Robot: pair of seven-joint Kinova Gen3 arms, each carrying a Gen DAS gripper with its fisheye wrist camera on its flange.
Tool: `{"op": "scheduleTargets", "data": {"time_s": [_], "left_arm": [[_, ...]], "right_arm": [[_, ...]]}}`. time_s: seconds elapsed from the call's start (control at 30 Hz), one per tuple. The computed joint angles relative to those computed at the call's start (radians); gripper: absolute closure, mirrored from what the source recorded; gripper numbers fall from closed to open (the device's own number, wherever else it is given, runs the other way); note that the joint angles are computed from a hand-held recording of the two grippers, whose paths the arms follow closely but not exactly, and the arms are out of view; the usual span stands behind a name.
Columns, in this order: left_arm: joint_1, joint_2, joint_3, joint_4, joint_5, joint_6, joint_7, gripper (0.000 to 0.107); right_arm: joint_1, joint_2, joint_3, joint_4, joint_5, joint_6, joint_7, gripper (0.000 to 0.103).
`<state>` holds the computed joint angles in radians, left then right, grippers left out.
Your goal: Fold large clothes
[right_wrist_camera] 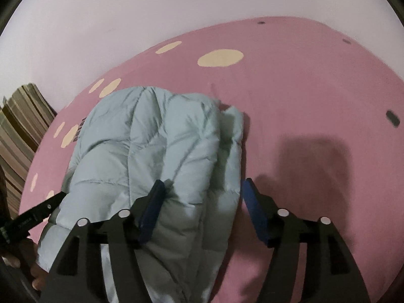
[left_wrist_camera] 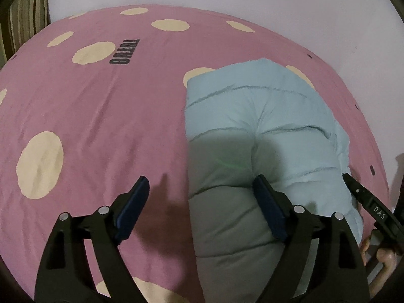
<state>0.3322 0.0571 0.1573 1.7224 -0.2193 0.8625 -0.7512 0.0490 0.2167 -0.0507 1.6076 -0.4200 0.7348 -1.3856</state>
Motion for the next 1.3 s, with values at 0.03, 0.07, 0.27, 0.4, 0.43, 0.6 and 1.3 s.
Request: {"op": "scheduleTargets", "data": {"time_s": [0.03, 0.07, 0.27, 0.4, 0.43, 0.6, 1.3], "left_arm": [[0.0, 0.004, 0.001, -0.001, 0.004, -0.001, 0.001, 0.021], [-0.002, 0.004, 0.001, 0.002, 0.017, -0.007, -0.005, 0.021], [0.012, 0.026, -0.001, 0.007, 0.0, -0.024, 0.013, 0.021], [0.02, 0.032, -0.004, 0.014, -0.003, -0.041, 0.025, 0.021], [0.017, 0.032, -0.006, 0.019, 0.007, -0.05, 0.022, 0.021], [0.017, 0.03, -0.008, 0.028, 0.012, -0.067, 0.019, 0.021], [-0.072, 0.016, -0.049, 0.048, 0.044, -0.082, -0.04, 0.021]], "right_arm": [[0.016, 0.017, -0.003, -0.011, -0.024, 0.012, 0.018, 0.036], [0.033, 0.038, -0.007, -0.028, -0.05, 0.03, 0.036, 0.034], [0.107, 0.129, -0.033, -0.084, -0.151, 0.077, 0.127, 0.032], [0.146, 0.169, -0.054, -0.121, -0.19, 0.101, 0.182, 0.047], [0.163, 0.173, -0.065, -0.117, -0.217, 0.113, 0.202, 0.052], [0.222, 0.223, -0.077, -0.151, -0.301, 0.17, 0.271, 0.058], [0.267, 0.271, -0.071, -0.248, -0.326, 0.321, 0.366, 0.068]]}}
